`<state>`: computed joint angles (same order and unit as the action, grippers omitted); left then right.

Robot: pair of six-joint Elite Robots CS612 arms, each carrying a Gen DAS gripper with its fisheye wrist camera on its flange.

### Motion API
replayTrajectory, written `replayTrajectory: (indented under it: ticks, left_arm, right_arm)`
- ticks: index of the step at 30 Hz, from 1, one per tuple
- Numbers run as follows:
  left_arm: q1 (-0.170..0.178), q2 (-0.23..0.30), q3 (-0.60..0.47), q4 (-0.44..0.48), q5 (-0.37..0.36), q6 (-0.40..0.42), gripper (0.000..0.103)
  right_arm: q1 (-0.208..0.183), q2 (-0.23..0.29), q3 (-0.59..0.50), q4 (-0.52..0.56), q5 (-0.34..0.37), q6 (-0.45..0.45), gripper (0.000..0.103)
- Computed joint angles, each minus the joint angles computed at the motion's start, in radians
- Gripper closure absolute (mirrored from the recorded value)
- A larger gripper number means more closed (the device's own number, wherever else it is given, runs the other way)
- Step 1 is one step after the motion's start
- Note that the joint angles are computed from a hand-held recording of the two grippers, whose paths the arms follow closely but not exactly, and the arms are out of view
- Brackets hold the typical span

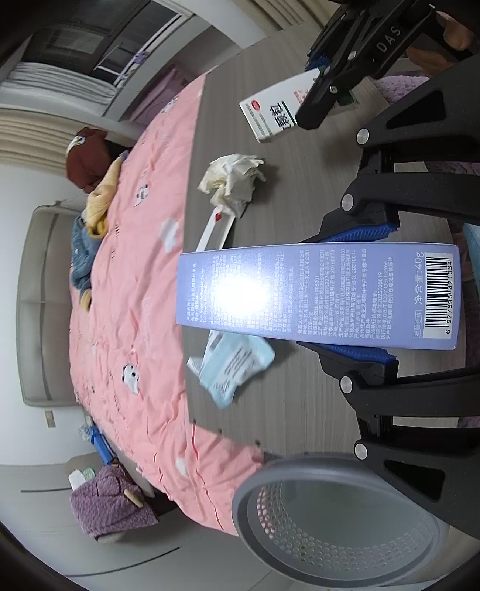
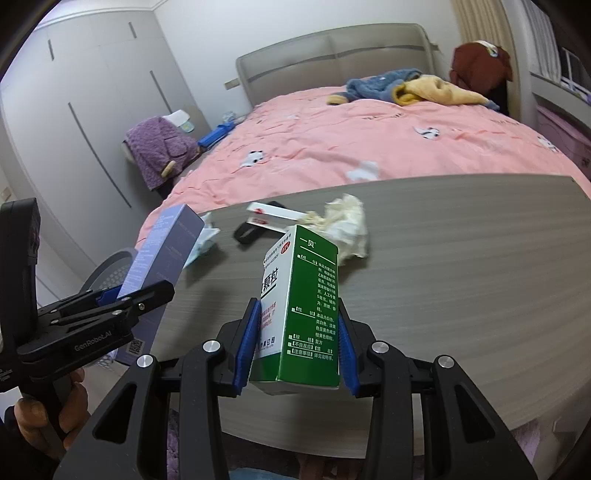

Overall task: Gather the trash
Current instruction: 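Carry both boxes over the grey wastebasket and open both grippers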

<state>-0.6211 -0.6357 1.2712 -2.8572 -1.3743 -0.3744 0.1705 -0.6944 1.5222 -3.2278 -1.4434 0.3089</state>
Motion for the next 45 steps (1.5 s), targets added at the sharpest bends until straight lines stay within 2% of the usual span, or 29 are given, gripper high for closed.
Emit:
replayTrajectory:
  ticks: [6,11,17,26,31,38,40,45]
  left_arm:
    - [0.022,-0.041,0.083,-0.085,0.067,-0.025,0.06]
    - [0.051,-0.065,0.143,-0.116,0.129,-0.079,0.06]
    - [0.088,-0.09,0.204,-0.103,0.168,-0.161,0.06]
    - [0.134,-0.102,0.244,-0.064,0.2,-0.243,0.06]
    - [0.145,-0.102,0.249,-0.06,0.21,-0.262,0.06]
    - [0.155,-0.108,0.262,-0.084,0.225,-0.277,0.059]
    - [0.157,-0.11,0.268,-0.088,0.229,-0.28,0.052]
    - [0.157,-0.115,0.282,-0.098,0.239,-0.296,0.047]
  right_arm:
    - [0.036,0.032,-0.09,0.047,0.033,-0.064,0.065]
    - [0.069,0.073,-0.191,0.121,0.085,-0.119,0.065]
    - [0.107,0.123,-0.311,0.222,0.146,-0.197,0.065]
    - [0.151,0.205,-0.49,0.382,0.222,-0.297,0.065]
    - [0.169,0.235,-0.557,0.441,0.24,-0.342,0.064]
    - [0.18,0.259,-0.613,0.478,0.239,-0.353,0.062]
    - [0.184,0.259,-0.611,0.467,0.232,-0.351,0.044]
    - [0.188,0.255,-0.603,0.444,0.218,-0.349,0.04]
